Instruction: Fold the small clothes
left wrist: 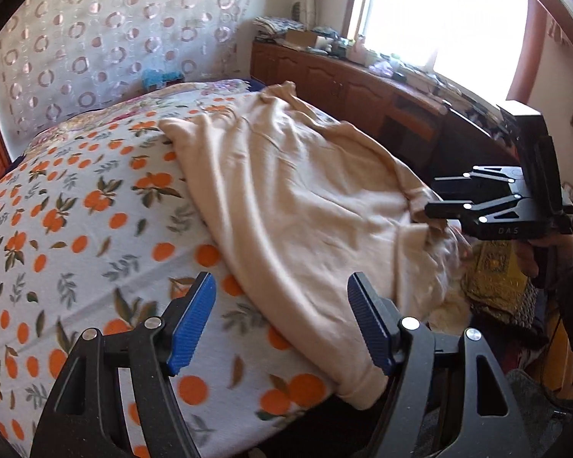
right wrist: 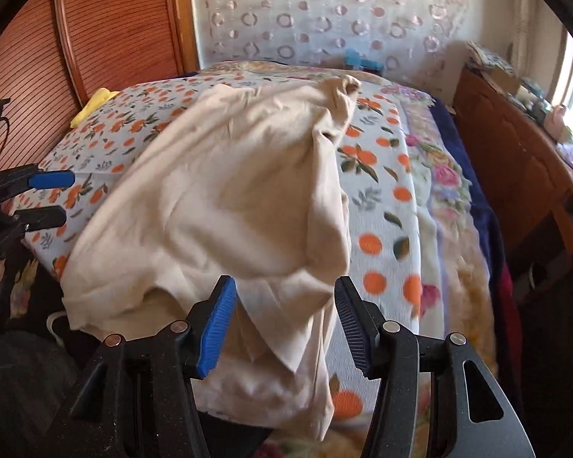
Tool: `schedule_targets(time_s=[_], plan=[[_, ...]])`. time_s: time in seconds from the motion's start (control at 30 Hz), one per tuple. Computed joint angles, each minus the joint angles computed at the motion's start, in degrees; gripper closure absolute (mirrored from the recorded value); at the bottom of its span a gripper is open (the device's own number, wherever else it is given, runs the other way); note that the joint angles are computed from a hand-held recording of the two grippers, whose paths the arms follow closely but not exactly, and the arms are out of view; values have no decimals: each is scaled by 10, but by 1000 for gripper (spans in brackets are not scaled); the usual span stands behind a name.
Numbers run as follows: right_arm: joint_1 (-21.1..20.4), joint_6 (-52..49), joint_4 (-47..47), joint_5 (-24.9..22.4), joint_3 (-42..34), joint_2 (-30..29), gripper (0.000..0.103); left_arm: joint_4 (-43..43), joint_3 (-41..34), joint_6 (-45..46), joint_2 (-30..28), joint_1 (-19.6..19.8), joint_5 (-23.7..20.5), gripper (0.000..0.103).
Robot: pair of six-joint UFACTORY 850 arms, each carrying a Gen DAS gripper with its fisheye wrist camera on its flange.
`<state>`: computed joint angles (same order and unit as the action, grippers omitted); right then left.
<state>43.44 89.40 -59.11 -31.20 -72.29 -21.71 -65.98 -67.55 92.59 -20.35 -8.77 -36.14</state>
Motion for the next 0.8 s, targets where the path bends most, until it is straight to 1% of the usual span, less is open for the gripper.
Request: schedule_targets(time_s=[0.1,0.13,0.17,0.2,0.23,0.27,0.33,0.43,0.5,0.6,0.7,0.8], plan=[[0,25,-11,8,8,6,47,10,14,-1,7,-6,4,30],[-4,18,-7,11,3,3,52,12,17,-3,8,-7,6,30],[-6,17,-8,15,4,2,62,14,19,-6,8,-8,8,30],[-5,15,-7,16,5,1,87,19,20,-10,7,-8,8,30],[-1,18,-7,16,17,10,101,21,19,-13,5,-7,10,30],[1,23,-9,15,25,18,101,22,19,-16,5,-6,12,30],[1,33,-23,30,55,47,101,21,21,-18,6,-3,15,30],[18,39,-23,-6,88,87,101,16,23,-15,8,4,9,30],[23,51,-18,-30,104,100,101,18,21,-19,6,8,4,30],[15,64,-6,-26,118,102,101,25,17,-31,1,11,1,30],[9,51,10,-27,109,83,101,29,15,-36,-4,12,4,30],[10,70,-7,-28,98,73,99,37,13,-46,-8,12,2,30]])
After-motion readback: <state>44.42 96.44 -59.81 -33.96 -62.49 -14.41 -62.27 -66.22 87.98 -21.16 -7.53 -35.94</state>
